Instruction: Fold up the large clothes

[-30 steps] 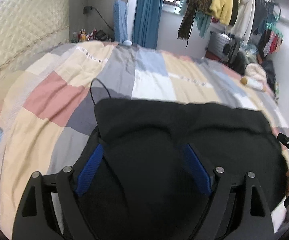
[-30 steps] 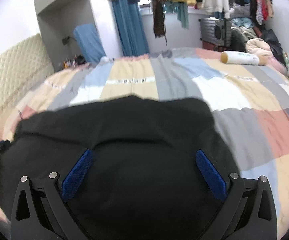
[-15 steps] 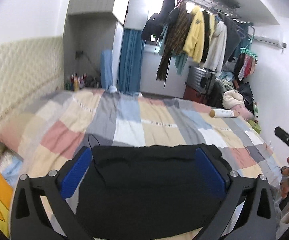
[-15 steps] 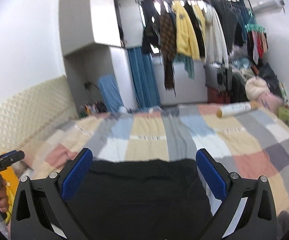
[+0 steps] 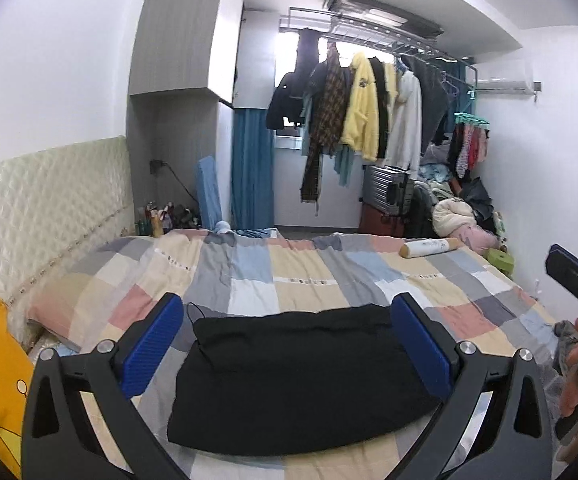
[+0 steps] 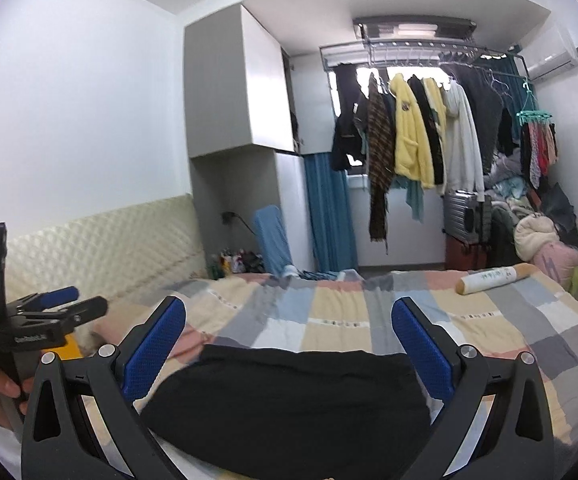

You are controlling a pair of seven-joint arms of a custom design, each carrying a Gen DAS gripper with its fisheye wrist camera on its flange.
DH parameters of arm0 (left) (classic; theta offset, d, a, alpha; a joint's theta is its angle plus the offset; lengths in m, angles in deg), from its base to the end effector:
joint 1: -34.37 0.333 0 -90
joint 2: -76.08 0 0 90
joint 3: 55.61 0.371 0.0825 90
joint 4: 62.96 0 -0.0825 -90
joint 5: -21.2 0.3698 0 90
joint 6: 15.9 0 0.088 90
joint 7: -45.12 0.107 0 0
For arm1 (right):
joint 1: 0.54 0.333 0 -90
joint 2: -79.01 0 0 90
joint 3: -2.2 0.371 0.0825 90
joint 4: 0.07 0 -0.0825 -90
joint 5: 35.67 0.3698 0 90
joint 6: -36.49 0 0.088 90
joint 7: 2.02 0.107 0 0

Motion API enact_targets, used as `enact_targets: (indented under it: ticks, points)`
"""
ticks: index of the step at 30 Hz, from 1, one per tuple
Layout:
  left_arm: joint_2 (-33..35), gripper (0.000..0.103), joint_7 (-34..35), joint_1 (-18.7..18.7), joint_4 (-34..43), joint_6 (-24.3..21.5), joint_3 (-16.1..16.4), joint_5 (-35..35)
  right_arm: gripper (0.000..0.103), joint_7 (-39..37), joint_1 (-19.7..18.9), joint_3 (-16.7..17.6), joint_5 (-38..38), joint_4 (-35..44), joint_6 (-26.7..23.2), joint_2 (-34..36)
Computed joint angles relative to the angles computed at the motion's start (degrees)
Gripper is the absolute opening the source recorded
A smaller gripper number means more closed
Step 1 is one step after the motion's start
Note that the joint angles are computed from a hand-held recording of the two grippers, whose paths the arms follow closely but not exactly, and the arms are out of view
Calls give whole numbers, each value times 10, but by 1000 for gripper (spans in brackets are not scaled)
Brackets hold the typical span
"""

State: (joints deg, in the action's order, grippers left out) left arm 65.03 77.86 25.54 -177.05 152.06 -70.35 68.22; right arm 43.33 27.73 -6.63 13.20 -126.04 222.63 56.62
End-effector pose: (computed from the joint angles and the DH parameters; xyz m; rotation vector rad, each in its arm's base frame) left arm 0.4524 -0.2662 0.7185 -1.4042 1.6254 -1.1905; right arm 0.4329 0.0539 0.7345 -1.3911 1.1811 -0.8492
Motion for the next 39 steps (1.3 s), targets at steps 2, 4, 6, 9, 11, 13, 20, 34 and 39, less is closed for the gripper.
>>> enact_targets:
  ticks: [2,4,6,9,11,13,20,34,39]
  points:
    - [-13,103,-2,-3,-18,15,1,-6,103,-4,14,-1,2,-15,9,-13]
    - [-25,103,-25,9,-32,14,-13,17,103,-1,23,0,2,-31,21,-23]
    - [-35,103,-38,11,-44,6,-18,23,103,7,20,6,-4,-44,25,-28]
    - [-47,103,-41,2,-66,8,-12,4,103,24,19,14,-12,-71,32,-40]
    - [-59,103,-67,12,-81,3,-25,16,103,34,14,23,-20,-91,48,-50]
    - [-70,103,-85,15,-97,-3,-32,24,103,60,-17,51,-19,-110,68,-51]
    - [-78,103,-96,-1,-131,-14,-24,-5,103,128,-151,157,-42,-163,23,-71]
    - [-51,103,-64,-45,-165,-63,-10,-62,103,254,-239,217,-129,-223,-46,-81]
    - [-46,103,-46,-58,-174,-66,-1,-90,103,284,-260,227,-159,-234,-52,-79]
